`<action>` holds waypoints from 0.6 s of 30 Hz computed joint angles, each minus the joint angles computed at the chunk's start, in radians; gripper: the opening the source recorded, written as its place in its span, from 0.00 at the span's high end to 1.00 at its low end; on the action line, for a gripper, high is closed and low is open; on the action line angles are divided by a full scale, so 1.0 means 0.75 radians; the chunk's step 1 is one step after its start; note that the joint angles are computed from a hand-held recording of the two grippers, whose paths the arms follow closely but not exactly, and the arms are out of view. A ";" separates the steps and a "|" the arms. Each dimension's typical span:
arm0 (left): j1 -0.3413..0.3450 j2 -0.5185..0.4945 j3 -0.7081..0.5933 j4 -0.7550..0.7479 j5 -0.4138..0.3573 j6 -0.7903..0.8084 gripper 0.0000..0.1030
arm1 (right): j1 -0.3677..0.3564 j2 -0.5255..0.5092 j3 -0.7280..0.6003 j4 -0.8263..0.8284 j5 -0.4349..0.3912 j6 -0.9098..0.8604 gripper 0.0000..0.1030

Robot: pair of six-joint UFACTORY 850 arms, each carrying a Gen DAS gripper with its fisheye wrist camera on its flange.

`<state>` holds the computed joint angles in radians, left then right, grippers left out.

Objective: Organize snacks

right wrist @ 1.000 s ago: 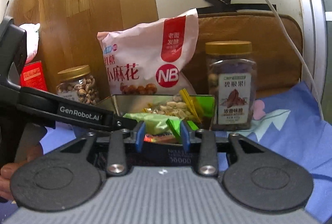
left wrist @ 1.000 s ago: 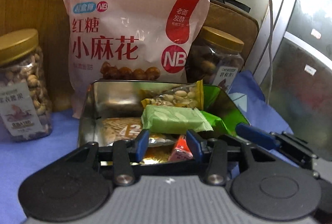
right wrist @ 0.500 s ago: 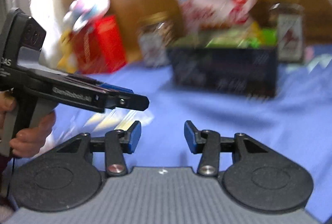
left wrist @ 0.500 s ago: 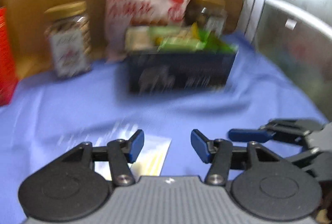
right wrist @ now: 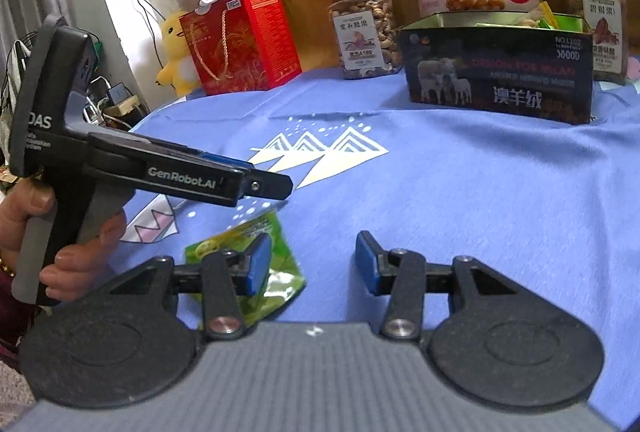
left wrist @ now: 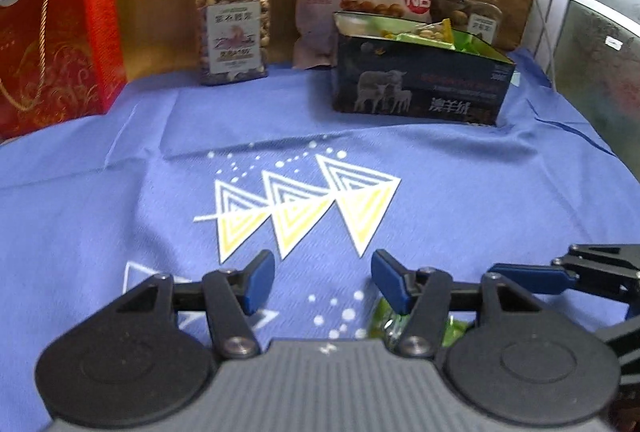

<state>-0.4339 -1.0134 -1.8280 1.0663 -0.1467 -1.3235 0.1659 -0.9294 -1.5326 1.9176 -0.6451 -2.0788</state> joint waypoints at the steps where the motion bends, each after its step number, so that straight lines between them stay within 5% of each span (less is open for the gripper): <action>1: -0.002 0.001 0.005 0.051 -0.007 -0.052 0.47 | 0.000 0.004 0.008 0.000 -0.002 -0.003 0.52; 8: -0.014 0.021 0.041 0.226 -0.041 -0.240 0.46 | -0.002 0.033 0.060 -0.028 -0.045 -0.018 0.49; 14: -0.017 0.020 0.043 0.255 -0.049 -0.269 0.45 | -0.005 0.046 0.083 -0.103 -0.122 -0.027 0.33; 18: -0.019 0.015 0.036 0.251 -0.060 -0.251 0.42 | 0.038 0.078 0.143 0.036 -0.012 -0.327 0.34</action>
<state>-0.4482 -1.0022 -1.8011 1.2549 -0.1914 -1.5120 0.1945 -0.8710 -1.4257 1.9447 -0.6537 -2.3239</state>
